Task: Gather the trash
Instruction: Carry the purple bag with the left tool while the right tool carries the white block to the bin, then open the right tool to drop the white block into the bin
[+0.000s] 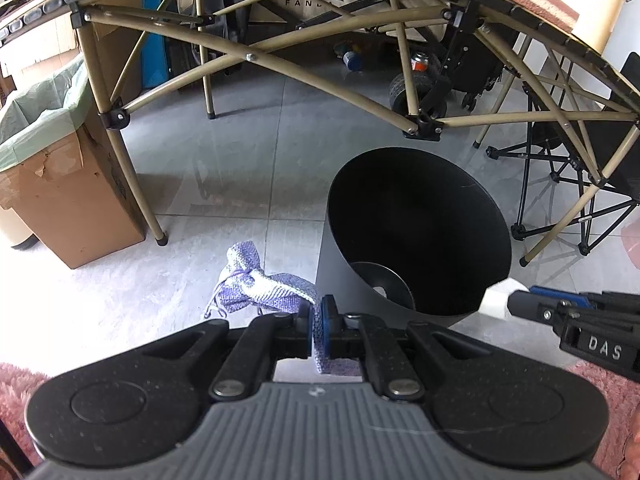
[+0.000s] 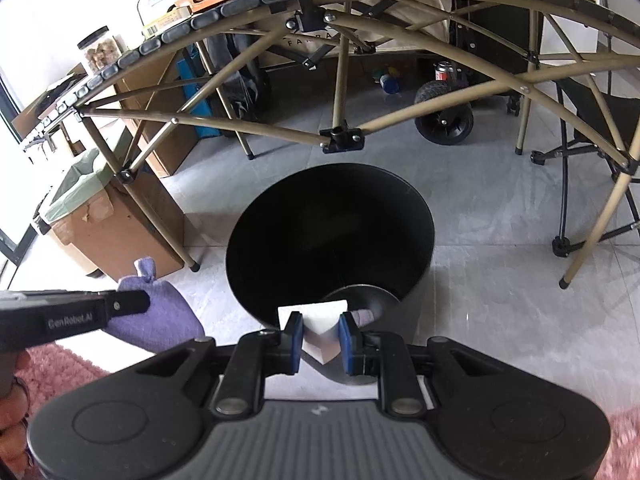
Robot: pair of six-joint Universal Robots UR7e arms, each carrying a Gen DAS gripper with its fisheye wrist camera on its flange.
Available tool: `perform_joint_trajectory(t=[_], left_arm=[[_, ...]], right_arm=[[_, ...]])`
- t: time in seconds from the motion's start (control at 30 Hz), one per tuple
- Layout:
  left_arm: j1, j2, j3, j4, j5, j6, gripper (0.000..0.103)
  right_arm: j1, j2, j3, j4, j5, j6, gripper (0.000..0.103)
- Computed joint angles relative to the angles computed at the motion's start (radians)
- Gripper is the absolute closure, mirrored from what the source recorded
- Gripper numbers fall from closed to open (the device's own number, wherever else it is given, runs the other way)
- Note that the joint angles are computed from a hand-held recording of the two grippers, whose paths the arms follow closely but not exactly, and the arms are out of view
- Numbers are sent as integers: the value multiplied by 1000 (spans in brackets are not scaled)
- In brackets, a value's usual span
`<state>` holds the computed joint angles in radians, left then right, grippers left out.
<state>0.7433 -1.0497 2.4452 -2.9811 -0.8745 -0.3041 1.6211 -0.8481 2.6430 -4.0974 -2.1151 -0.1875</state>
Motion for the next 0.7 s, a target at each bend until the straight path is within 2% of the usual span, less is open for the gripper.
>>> perform_joint_trajectory(t=[0.33, 0.7], left_arm=[[50, 22, -39, 14, 5, 5, 98], [88, 28, -63, 16, 8, 7, 98]], right_arm=[[-24, -11, -114, 156, 0, -9, 85], [-24, 30, -233, 246, -46, -27, 84]])
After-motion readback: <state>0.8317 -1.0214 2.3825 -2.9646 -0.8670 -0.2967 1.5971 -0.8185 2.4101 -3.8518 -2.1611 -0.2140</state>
